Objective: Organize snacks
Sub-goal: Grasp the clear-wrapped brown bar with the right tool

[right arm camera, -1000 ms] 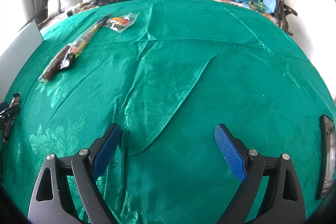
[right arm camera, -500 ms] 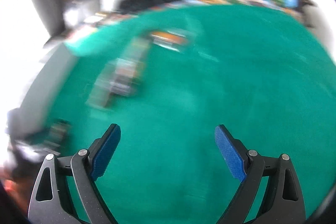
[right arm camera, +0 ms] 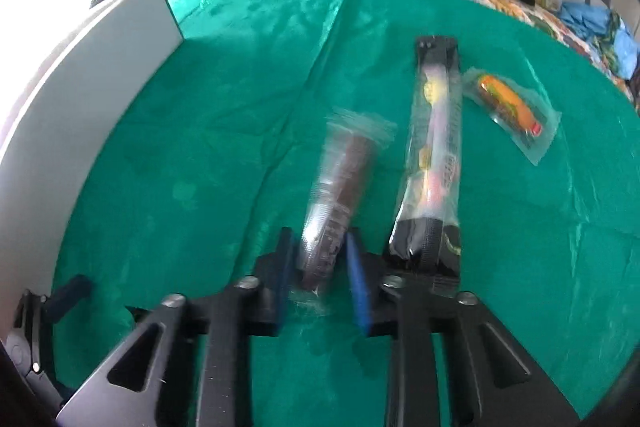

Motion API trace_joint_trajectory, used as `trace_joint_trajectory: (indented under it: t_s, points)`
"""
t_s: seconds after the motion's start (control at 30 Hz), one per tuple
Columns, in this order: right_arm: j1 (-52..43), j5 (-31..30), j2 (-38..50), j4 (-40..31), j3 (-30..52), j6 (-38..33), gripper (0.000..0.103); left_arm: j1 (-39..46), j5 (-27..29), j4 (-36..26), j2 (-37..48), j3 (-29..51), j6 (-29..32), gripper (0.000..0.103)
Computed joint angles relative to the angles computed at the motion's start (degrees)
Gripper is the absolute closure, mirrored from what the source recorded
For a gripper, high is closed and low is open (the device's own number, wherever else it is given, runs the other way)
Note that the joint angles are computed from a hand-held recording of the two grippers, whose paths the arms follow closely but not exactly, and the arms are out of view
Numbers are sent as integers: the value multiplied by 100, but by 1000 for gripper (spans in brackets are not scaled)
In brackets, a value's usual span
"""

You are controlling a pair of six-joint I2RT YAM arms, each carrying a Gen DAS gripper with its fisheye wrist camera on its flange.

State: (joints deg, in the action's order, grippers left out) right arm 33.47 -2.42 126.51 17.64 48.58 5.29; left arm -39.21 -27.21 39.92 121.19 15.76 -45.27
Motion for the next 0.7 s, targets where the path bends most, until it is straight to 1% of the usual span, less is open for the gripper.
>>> trace_joint_trajectory:
  t_s: [0.1, 0.2, 0.3, 0.37, 0.4, 0.47, 0.53, 0.57, 0.6, 0.67, 0.7]
  points:
    - [-114, -247, -248, 63, -412, -313, 85, 0, -1, 6, 8, 3, 0, 0]
    - [-349, -544, -683, 472, -1274, -683, 85, -1, -3, 7, 13, 5, 0, 0]
    - [-957, -925, -1131, 871, -2159, -1103, 85, 0, -3, 11, 17, 6, 1, 0]
    - [-1472, -1096, -1312, 1232, -2710, -1396, 85, 0, -4, 12, 20, 8, 0, 0]
    - [-1691, -1084, -1333, 1458, -2943, -1504, 85, -1, -5, 15, 22, 7, -1, 0]
    - [-2172, -1005, -1278, 2117, -3410, -1724, 85, -1, -5, 15, 22, 7, -1, 0]
    - [-2512, -760, -958, 3107, -3810, -1903, 85, -3, -6, 17, 27, 8, -2, 0]
    - [-2623, -646, -573, 3805, -3972, -1991, 84, -3, -6, 17, 27, 8, -2, 0]
    - [-2684, -631, -279, 4238, -4038, -2017, 81, -4, -7, 20, 30, 8, -3, 0]
    - [-2819, -806, 242, 4828, -4067, -1993, 73, -4, -7, 20, 30, 8, -3, 0]
    - [-2876, -924, 446, 5146, -4108, -1995, 62, -4, -7, 20, 30, 8, -3, 0]
